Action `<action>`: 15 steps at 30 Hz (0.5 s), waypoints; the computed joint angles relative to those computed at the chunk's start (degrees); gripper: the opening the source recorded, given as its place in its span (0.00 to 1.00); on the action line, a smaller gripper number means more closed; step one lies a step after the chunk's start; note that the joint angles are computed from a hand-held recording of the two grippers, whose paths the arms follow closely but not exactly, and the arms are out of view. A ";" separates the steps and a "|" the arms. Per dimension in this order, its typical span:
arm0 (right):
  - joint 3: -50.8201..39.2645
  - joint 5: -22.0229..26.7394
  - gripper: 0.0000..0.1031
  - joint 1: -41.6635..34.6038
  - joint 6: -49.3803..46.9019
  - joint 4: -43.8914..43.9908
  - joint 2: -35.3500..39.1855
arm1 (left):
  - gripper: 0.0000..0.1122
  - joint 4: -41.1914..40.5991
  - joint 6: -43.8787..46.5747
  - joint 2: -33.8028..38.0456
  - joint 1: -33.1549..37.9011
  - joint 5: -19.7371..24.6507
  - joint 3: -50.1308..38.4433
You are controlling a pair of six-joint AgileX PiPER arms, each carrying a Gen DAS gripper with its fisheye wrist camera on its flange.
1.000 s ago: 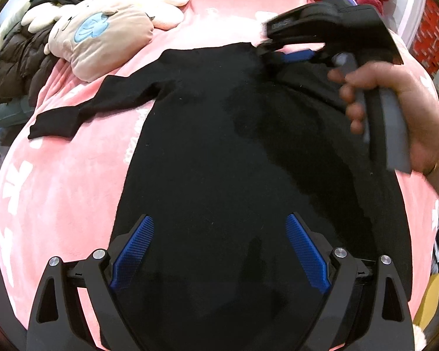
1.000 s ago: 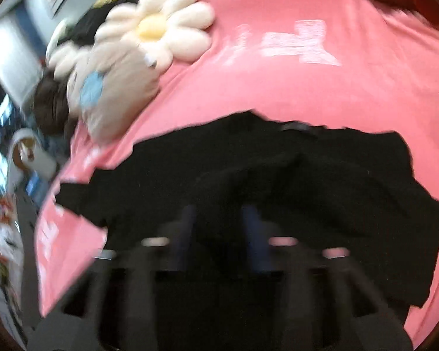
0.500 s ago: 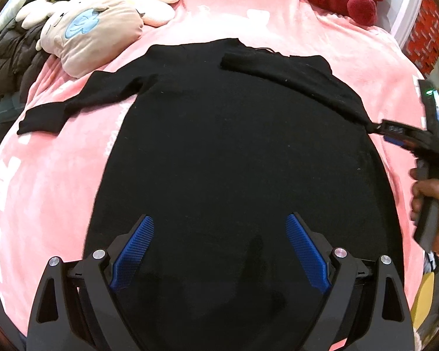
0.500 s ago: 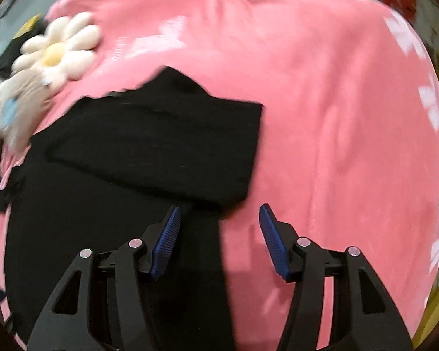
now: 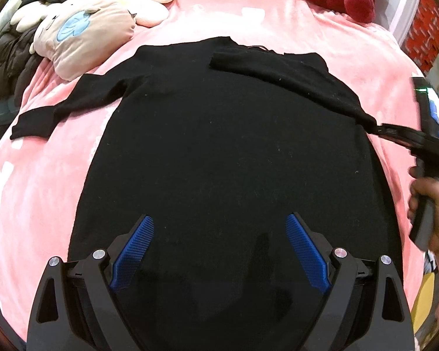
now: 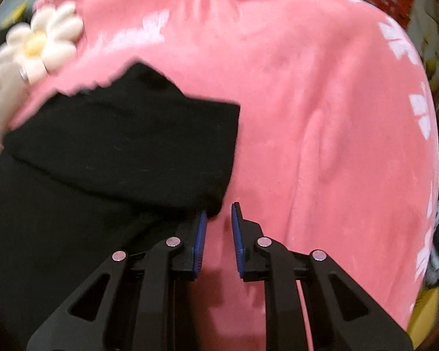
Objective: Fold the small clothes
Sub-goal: 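Fold the held sleeve across the dress body with the right gripper, release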
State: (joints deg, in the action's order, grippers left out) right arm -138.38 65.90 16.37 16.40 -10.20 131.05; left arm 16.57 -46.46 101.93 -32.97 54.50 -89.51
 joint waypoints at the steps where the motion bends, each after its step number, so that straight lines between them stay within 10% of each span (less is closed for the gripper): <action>1: 2.19 -1.17 0.29 0.75 -0.02 0.01 -1.41 | 0.80 0.25 -0.14 0.06 -0.02 0.02 0.02; 3: 7.75 -3.87 0.59 2.36 0.50 -2.08 -3.76 | 0.80 0.64 -0.38 0.12 -0.18 0.44 -0.01; 7: 15.97 -5.13 0.58 1.76 -0.72 -0.25 -6.38 | 0.80 0.80 -0.96 -0.78 -0.68 0.95 0.26; 10: 18.36 -6.47 0.06 1.28 -1.07 1.50 -8.20 | 0.80 1.15 -1.05 -0.84 -1.21 1.94 -0.37; 15: 22.08 -7.89 0.03 0.01 0.05 1.61 -9.83 | 0.80 2.14 -0.95 -0.49 -1.91 3.75 -2.21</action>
